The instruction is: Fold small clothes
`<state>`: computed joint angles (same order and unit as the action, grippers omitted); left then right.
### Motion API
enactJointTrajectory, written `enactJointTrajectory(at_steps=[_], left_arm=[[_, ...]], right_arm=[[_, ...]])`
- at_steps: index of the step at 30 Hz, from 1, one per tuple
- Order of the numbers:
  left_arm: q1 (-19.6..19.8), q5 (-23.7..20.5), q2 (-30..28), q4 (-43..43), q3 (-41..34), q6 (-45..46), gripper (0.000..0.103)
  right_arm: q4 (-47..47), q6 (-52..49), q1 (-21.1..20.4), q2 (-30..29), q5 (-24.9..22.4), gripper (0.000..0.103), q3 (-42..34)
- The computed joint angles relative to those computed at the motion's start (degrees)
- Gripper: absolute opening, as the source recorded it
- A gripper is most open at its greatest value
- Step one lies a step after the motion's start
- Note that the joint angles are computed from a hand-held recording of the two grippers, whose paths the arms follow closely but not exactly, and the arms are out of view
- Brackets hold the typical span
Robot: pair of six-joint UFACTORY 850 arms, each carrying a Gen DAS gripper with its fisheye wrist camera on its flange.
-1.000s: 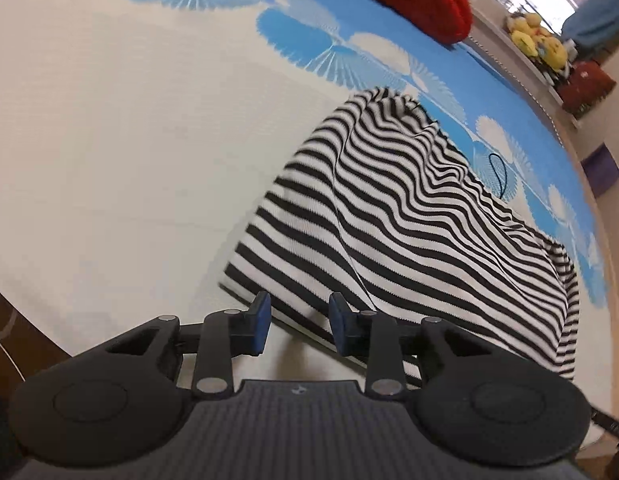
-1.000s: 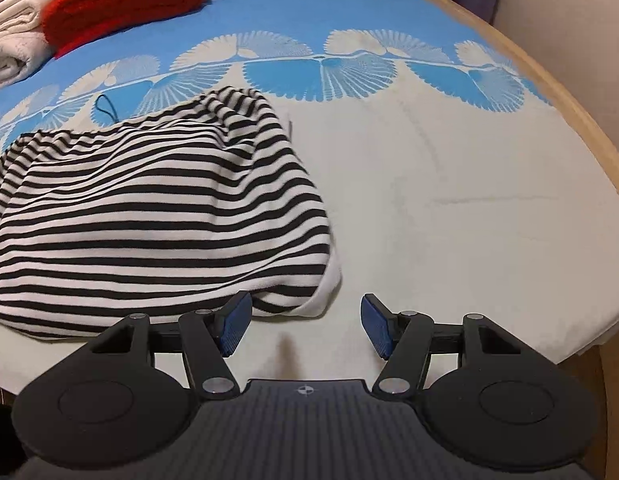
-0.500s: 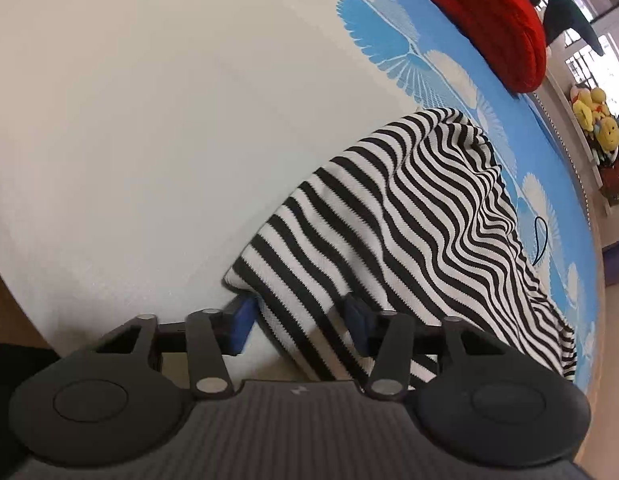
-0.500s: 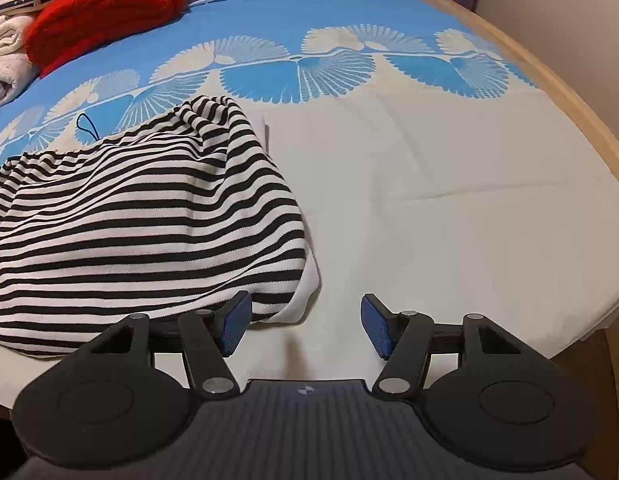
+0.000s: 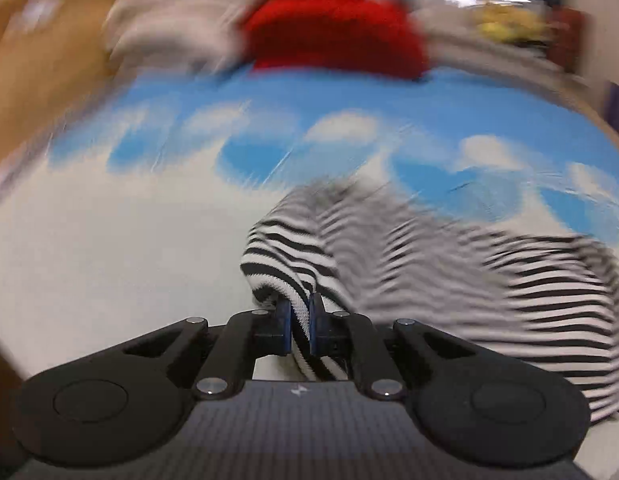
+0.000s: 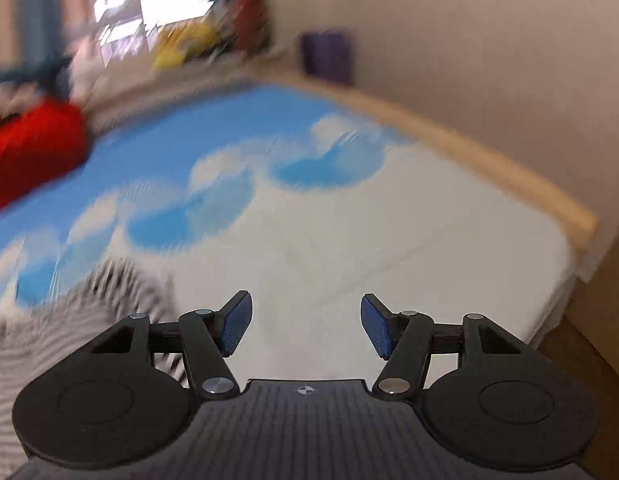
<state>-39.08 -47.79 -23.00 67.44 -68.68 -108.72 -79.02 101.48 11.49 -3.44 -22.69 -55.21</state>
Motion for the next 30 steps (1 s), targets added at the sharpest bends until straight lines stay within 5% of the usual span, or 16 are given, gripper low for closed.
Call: enactJointTrajectory(at_steps=[3, 8, 11, 14, 16, 19, 23, 27, 30], left_arm=[[-4.79, -1.11, -4.76, 5.94, -8.89, 4.21, 0.007], [-11.91, 5.62, -16.61, 10.56, -25.15, 15.91, 0.007], [-12.52, 16.85, -22.84, -2.31, -32.21, 31.4, 0.01], [-11.36, 26.89, -24.39, -18.53, -31.77, 44.59, 0.018], [-10.57, 29.36, -21.71, -19.77, -27.63, 43.13, 0.032], [-8.57, 31.43, -15.87, -8.17, -18.92, 26.81, 0.032], [-6.32, 27.11, -9.57, 5.81, -9.83, 6.33, 0.032], [-2.56, 26.96, -6.38, 0.57, -5.51, 2.55, 0.046], [-0.41, 30.0, -5.14, -3.03, -3.43, -1.03, 0.055]], right_arm=[[-9.7, 12.23, -1.75, 1.63, -2.06, 0.062, 1.3], [-17.14, 21.9, -4.64, 2.95, -4.01, 0.062, 2.83], [-17.85, 21.64, -6.38, 2.51, -2.29, 0.062, 2.99], [-18.3, 20.57, -8.07, 2.03, 1.69, 0.062, 2.74], [-19.39, 19.46, -9.34, 1.19, 6.61, 0.062, 2.04], [-24.04, 19.37, -11.79, -0.91, 18.61, 0.062, 0.06], [-36.84, 26.0, -14.02, -7.35, 38.88, 0.062, -6.16], [-44.61, 30.37, -12.79, -13.74, 52.2, 0.062, -12.33], [-57.42, 39.64, -9.75, -16.84, 54.87, 0.061, -15.53]])
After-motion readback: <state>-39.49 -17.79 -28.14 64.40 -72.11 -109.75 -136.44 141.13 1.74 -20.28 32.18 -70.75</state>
